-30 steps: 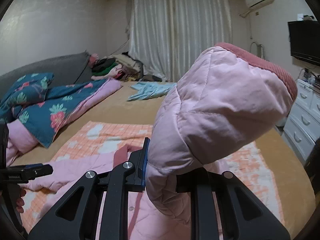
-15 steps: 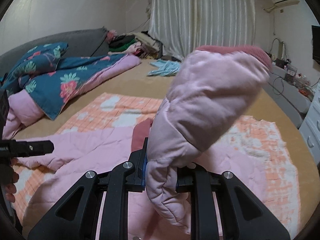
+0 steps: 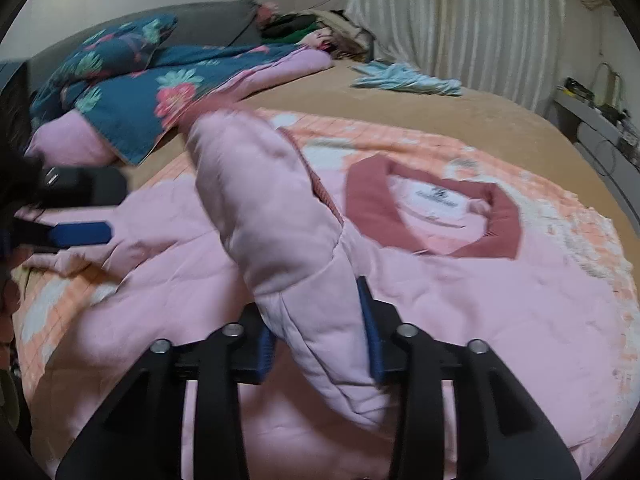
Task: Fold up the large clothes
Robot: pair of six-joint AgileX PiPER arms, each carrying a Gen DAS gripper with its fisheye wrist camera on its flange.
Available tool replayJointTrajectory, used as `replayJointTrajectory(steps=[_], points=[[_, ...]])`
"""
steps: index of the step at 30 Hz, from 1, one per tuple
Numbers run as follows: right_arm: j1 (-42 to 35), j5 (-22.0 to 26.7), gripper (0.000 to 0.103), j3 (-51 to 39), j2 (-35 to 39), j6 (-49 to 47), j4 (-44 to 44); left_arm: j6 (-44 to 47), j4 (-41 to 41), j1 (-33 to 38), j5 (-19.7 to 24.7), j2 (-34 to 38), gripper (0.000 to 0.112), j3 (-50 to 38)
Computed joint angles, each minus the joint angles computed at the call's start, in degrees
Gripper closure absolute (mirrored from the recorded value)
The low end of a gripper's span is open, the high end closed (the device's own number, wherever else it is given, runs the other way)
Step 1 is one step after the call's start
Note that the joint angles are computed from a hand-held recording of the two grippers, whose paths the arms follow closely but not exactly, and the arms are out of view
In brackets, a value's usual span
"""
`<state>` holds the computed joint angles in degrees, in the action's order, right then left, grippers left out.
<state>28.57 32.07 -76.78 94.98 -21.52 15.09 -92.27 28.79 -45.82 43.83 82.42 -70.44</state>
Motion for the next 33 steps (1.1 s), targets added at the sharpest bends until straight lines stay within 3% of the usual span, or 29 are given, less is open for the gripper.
replayJointTrajectory(steps=[5, 9, 14, 18, 25, 27, 28, 30, 31, 33], points=[[-0.9, 3.9, 0.026, 1.4, -0.5, -7.9, 10.1, 0.1, -3.1, 1.7, -3.9, -0.1, 0.019, 2.8], [-1.5, 5.5, 0.013, 4.4, -4.1, -13.1, 14.0, -0.5, -6.0, 3.0, -9.3, -0.9, 0.019, 6.4], [-6.8, 7.5, 0.011, 9.2, -10.4, -16.2, 17.2, -0.7, -6.1, 1.8, -9.6, -0.8, 0.019, 7.3], [-12.3, 6.9, 0.011, 12.6, -14.4, -16.5, 16.1, 2.2, -11.1, 2.9, -14.4, 0.3, 0.019, 9.2], [-28.0, 9.8, 0.010, 17.0, -17.5, -23.1, 24.5, 3.3, -13.7, 2.6, -20.2, 4.5, 0.019, 8.7], [-31.0, 10.9, 0.010, 17.3, -17.4, -23.9, 25.8, 5.8, -14.5, 2.0, -18.6, 7.0, 0.032, 5.3], [-32.9, 11.4, 0.010, 17.8, -17.6, -24.8, 26.9, 6.2, -14.0, 1.6, -17.4, 8.0, 0.046, 3.8], [-35.2, 12.0, 0.010, 18.4, -18.1, -25.9, 27.9, 6.8, -10.6, -0.5, -9.3, 12.1, 0.064, -2.9], [-36.2, 12.3, 0.010, 18.7, -18.4, -26.5, 28.4, 7.3, -9.3, -1.3, -6.7, 13.3, 0.083, -4.9], [-37.6, 12.5, 0.010, 19.0, -18.8, -27.0, 28.8, 8.0, -3.9, -4.1, 1.8, 16.0, 0.091, -11.0]])
